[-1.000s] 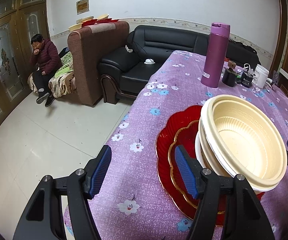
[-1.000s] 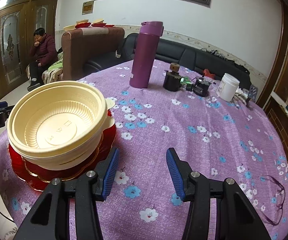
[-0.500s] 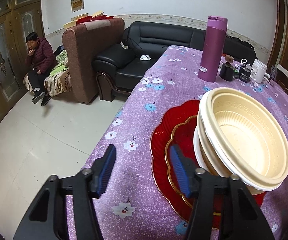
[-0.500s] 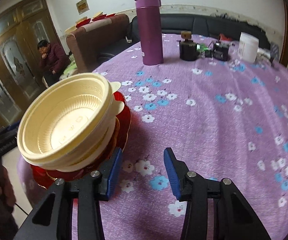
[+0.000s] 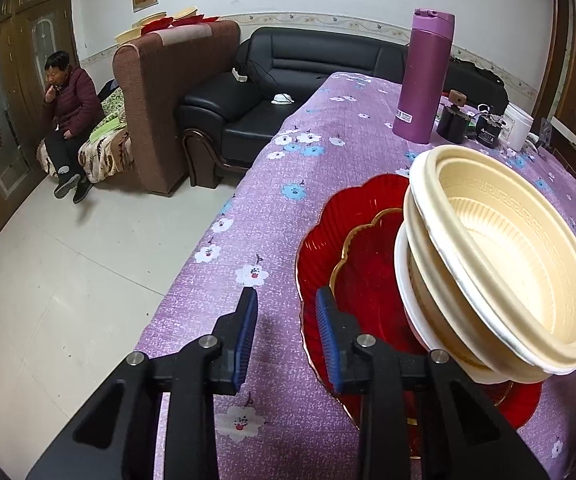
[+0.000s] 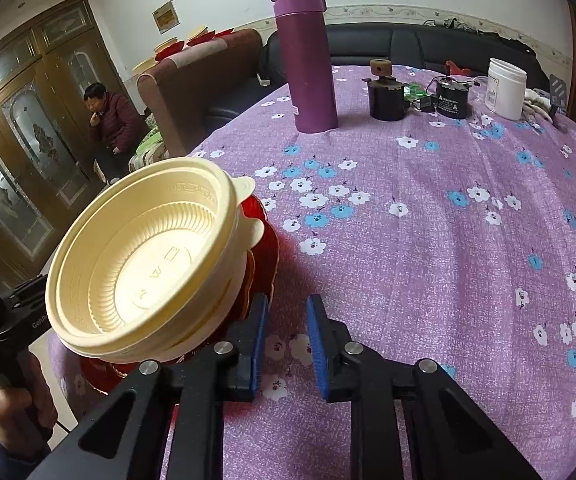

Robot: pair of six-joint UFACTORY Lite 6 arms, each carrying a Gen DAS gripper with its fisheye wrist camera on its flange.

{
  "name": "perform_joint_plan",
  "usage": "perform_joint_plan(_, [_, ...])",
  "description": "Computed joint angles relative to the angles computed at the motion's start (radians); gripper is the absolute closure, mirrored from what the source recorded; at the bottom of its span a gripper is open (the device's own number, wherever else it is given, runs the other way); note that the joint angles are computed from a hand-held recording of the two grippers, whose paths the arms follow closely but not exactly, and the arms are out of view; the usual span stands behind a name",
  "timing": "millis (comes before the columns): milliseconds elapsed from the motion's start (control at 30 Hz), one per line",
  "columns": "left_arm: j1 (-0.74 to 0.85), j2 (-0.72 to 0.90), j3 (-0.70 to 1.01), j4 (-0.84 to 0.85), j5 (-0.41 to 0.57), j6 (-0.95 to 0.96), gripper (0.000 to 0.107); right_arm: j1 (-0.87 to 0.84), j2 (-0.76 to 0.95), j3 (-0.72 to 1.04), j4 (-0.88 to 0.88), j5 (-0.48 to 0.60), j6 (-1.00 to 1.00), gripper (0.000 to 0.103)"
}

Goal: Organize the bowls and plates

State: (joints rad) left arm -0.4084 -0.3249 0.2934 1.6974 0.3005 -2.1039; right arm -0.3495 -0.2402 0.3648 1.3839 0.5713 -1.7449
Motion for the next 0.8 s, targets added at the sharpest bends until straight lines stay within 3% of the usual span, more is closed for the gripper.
perform_joint_plan(500, [0.035, 0.02, 0.002, 0.119, -0.041, -0.08, 0.077, -0.021, 0.041, 0.026, -0.024, 0.029, 0.032, 0.08])
perform_joint_plan(600, [0.041, 0.025, 0.003, 0.143, -0.049, -0.098, 0.076, -0.024, 0.041, 0.027, -0.022, 0.027, 0.026, 0.076])
perform_joint_plan(800, [0.065, 0.034, 0.002, 0.224, -0.063, -0.164, 0.07, -0.029, 0.182, 0.089, -0.046, 0.098, 0.066, 0.076])
